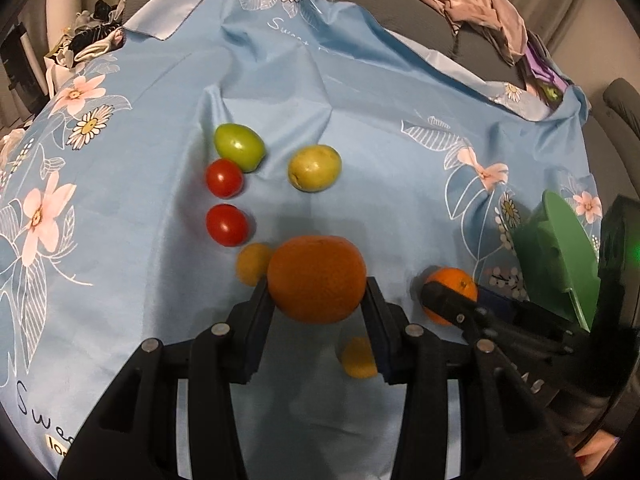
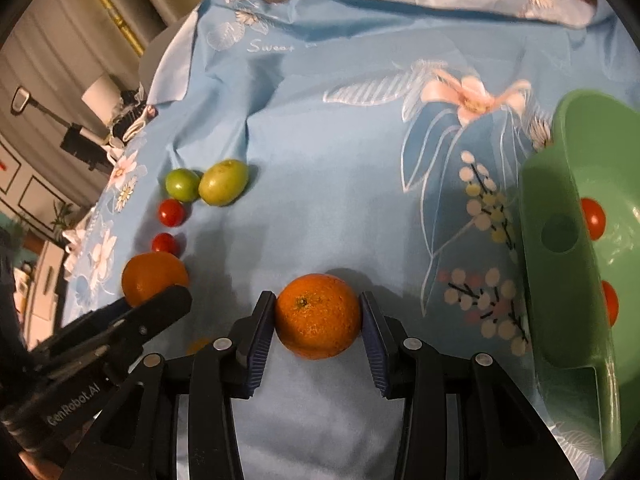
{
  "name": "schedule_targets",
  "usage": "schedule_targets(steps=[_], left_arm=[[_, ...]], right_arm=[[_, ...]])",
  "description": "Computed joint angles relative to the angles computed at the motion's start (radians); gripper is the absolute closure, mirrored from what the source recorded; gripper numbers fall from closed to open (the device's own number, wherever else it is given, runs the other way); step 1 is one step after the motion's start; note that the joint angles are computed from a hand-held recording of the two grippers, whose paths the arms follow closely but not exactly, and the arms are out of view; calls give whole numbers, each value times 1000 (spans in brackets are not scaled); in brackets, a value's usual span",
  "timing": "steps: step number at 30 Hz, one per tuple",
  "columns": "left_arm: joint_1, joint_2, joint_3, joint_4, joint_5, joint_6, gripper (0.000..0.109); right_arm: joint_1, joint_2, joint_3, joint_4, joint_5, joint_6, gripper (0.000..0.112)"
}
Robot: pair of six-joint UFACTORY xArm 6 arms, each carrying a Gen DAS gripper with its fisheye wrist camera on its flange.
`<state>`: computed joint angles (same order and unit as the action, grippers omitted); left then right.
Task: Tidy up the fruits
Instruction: 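Lift the large orange with the left tool while the right tool lifts the tangerine, then carry the large orange over the green bowl while the right tool carries the tangerine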
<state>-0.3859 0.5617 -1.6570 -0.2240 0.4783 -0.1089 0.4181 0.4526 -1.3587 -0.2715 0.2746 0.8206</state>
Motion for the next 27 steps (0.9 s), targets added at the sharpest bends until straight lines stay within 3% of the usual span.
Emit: schedule_targets(steps=[2,14,19,21,25,27], left_arm=[[0,-6,5,-23,-9,15,65],[-3,-42,47,-92,-58,65,65],[-9,-75,80,-112,-99,86,65],[-16,-107,117,-75,-142,61,65],[-41,-162,171,-223,-201,215,65],[-56,-185,197,-234,-229,242,65]], right_arm=[[2,2,-7,-91,13,65,70],[12,21,-46,-254,69,162,70],[5,-13,-5,-218,16,154,70],[-3,-48,25,-269,-14,205,70],[-20,-114,73,-399,-62,339,69],[-32,-152,96,-507,-77,437,69]])
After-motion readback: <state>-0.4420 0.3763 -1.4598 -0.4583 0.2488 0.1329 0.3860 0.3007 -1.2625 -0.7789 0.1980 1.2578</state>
